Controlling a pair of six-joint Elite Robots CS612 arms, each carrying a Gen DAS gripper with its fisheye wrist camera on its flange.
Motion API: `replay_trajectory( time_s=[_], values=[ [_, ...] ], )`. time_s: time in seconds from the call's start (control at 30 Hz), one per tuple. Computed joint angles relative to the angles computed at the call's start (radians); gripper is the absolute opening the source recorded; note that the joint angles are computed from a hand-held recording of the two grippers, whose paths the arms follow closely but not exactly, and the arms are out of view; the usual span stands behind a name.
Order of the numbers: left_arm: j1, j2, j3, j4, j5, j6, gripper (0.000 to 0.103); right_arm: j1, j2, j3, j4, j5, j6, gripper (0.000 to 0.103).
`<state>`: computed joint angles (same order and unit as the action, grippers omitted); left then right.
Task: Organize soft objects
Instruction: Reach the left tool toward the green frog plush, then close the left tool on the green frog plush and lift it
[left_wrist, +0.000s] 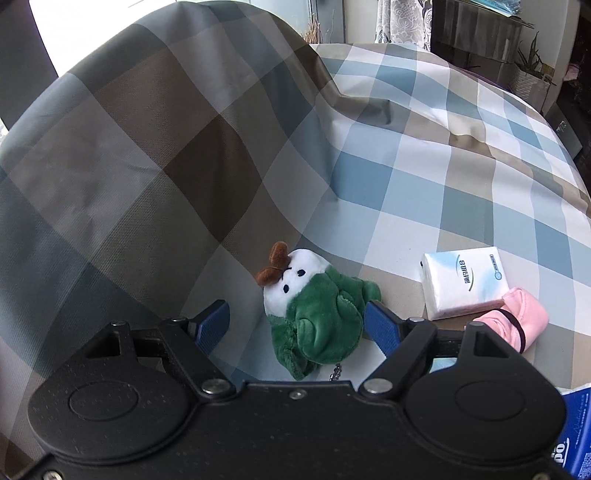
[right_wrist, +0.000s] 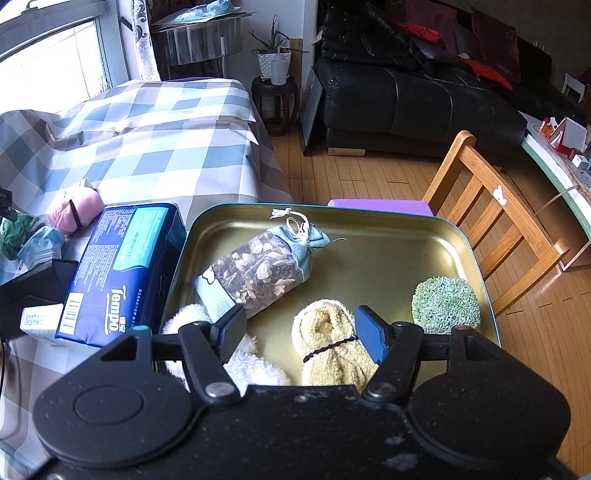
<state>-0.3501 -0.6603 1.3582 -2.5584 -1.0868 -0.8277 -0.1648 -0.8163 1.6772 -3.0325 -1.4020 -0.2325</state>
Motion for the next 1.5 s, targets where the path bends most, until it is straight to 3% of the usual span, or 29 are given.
replay_trajectory(
  time_s=[1.37, 1.47, 1.5],
  values=[
    [0.020, 0.095, -0.127, 0.063, -0.021, 0.075, 0.078, 0.019, 0.009, -0.013, 0.032, -0.012, -0.025, 0.066],
    [0.018, 0.099, -0.132, 0.068, -0.020, 0.094, 0.073, 0.020, 0.008, -0.011, 0.030, -0.011, -0.027, 0.066],
    [0.018, 0.099, -0.131, 0.066, -0.023, 0.099, 0.067, 0.021, 0.008, -0.011, 0.030, -0.011, -0.029, 0.066]
  ],
)
